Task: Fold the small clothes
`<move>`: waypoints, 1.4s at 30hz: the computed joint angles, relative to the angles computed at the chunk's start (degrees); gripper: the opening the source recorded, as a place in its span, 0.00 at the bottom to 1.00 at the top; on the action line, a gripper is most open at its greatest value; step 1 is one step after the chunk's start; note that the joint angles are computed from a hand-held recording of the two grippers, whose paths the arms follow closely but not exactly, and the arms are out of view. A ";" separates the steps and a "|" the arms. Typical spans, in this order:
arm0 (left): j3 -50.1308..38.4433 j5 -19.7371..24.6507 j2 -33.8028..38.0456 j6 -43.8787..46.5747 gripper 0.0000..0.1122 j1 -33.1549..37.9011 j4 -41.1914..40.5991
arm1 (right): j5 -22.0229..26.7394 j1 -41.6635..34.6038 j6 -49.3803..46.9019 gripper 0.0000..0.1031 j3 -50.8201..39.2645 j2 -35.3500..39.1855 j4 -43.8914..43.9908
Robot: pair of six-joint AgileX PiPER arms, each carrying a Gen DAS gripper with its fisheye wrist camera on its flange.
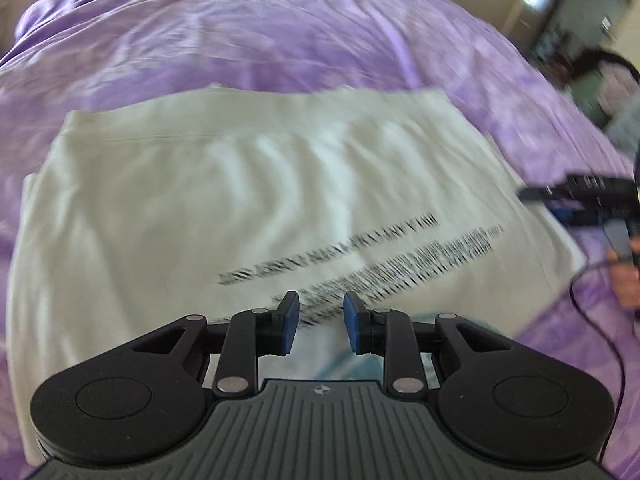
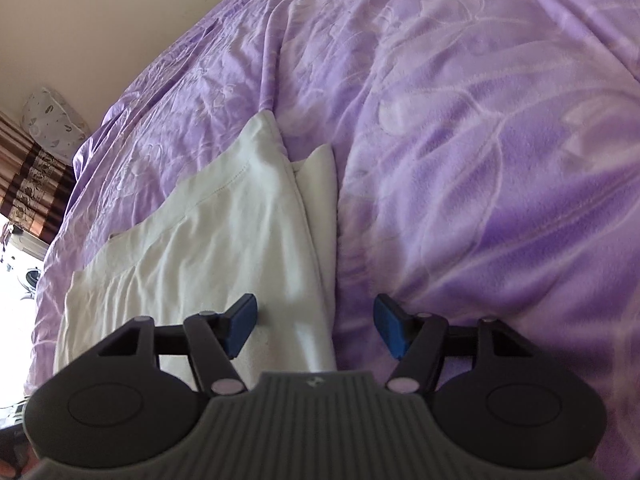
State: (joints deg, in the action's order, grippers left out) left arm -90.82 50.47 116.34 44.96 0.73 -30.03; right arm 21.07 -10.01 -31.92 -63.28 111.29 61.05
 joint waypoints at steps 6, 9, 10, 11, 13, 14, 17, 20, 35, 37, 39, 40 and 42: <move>4.74 -6.92 -0.03 0.62 0.27 -3.49 4.62 | -4.44 2.30 -3.28 0.60 1.91 -0.68 1.03; 5.14 -7.06 -0.11 0.83 0.27 -3.28 4.33 | -3.30 1.11 -9.15 0.59 2.13 -0.14 7.14; 4.97 -6.70 -0.27 0.85 0.27 -3.06 4.04 | -2.58 0.42 -12.42 0.58 2.27 0.23 10.63; 5.01 -6.44 -0.61 1.14 0.27 -2.78 3.42 | -1.69 -0.36 -14.75 0.55 2.29 0.69 13.41; 5.19 -6.24 -1.25 2.33 0.27 -1.93 1.07 | 0.64 -2.26 -18.78 0.49 1.92 2.12 19.13; 5.09 -5.92 -1.44 2.95 0.27 -1.32 -0.14 | 2.04 -3.24 -20.18 0.45 1.53 3.06 21.71; 3.72 -6.65 -1.20 1.41 0.27 -0.06 -0.01 | 6.07 -5.69 -22.60 0.36 0.11 5.87 26.53; 1.53 -6.08 -0.81 -0.58 0.27 2.06 -0.30 | 8.68 -6.66 -24.36 0.22 -1.07 7.83 29.38; -8.35 -3.31 1.55 -9.20 0.27 13.46 -0.31 | 3.87 3.60 5.98 0.03 -9.69 -3.29 -0.21; -8.59 -2.91 1.62 -8.93 0.27 14.79 -1.52 | 4.80 6.96 15.80 0.03 -14.62 -3.37 -9.06; -8.85 -2.14 1.81 -7.88 0.27 16.18 -3.26 | 6.49 10.19 24.79 0.03 -19.92 -2.77 -17.03; -8.91 -1.88 1.89 -7.29 0.27 16.79 -4.12 | 7.12 12.01 28.99 0.03 -22.66 -2.04 -20.54; -8.42 -1.74 1.73 -5.72 0.27 17.89 -5.90 | 8.43 15.54 36.21 0.03 -28.87 0.42 -26.67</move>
State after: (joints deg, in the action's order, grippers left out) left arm -99.24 48.73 118.07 39.23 18.62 -35.93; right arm 29.50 5.53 4.29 -92.15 111.71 34.38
